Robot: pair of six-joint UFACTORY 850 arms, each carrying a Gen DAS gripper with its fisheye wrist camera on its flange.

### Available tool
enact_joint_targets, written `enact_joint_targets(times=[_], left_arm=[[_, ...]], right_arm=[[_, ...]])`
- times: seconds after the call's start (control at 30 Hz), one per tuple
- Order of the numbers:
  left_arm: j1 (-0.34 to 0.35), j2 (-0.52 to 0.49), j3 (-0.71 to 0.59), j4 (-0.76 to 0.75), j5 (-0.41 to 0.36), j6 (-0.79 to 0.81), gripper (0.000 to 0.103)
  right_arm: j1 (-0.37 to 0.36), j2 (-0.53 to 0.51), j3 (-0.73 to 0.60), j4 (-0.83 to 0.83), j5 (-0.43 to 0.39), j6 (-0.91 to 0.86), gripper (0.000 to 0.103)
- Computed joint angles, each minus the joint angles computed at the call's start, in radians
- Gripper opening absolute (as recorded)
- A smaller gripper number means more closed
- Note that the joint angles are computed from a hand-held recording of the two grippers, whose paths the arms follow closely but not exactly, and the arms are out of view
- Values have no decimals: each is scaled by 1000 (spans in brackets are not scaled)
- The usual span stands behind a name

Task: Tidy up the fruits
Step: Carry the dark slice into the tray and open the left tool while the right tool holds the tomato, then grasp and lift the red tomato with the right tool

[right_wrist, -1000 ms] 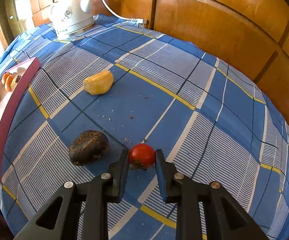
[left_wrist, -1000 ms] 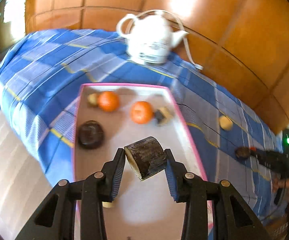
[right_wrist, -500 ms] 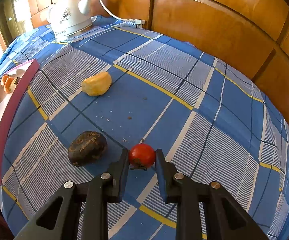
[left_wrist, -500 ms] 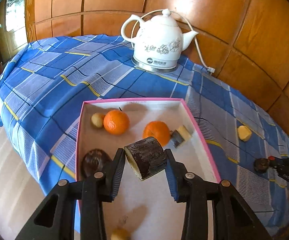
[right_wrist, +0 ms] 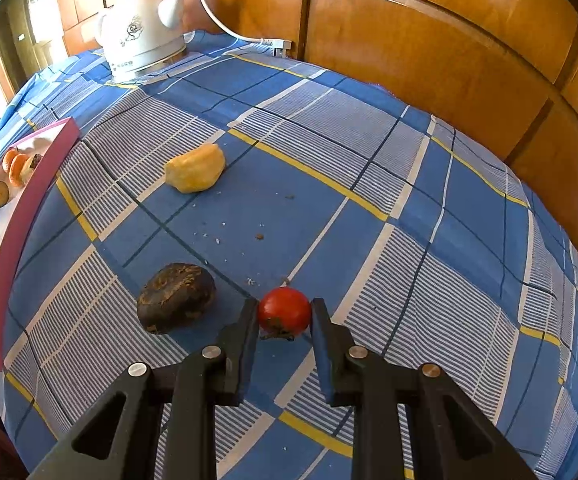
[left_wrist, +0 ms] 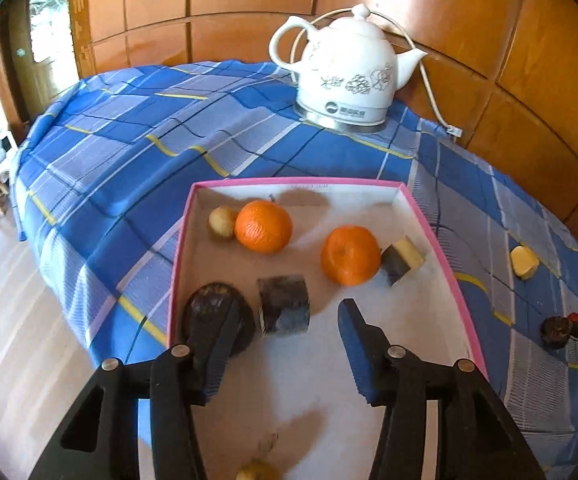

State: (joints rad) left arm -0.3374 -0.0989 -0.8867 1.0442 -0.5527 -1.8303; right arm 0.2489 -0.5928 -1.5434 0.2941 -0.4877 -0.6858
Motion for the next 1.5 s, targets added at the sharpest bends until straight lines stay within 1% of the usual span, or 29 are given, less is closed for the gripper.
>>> enact_joint_targets(times=[0.07,0.17,0.5,0.7,1.13,1.3,1.5], left_arm=[[-15,5,4,6,-23,-27,52],[-33,18,14,13,-36,-60,52],[-92,36,5,34,-66,-59,53],[-129,38,-7,73,-89,-63,53],[-156,25,-20,62,-77,-37,53],[-165,20,-26,68,-83,-28,53],[-165,16,-29,66,-79,-19,53]], right_arm=[[0,1,2,-8,4,8,26],[1,4,4,-8,8,12,26],[2,11,11,-12,17,14,26],[3,12,11,-20,17,24,26],[0,12,5,-29,21,41,26],[-9,13,-1,5,21,30,26],[-21,27,3,145,6,-79,26]])
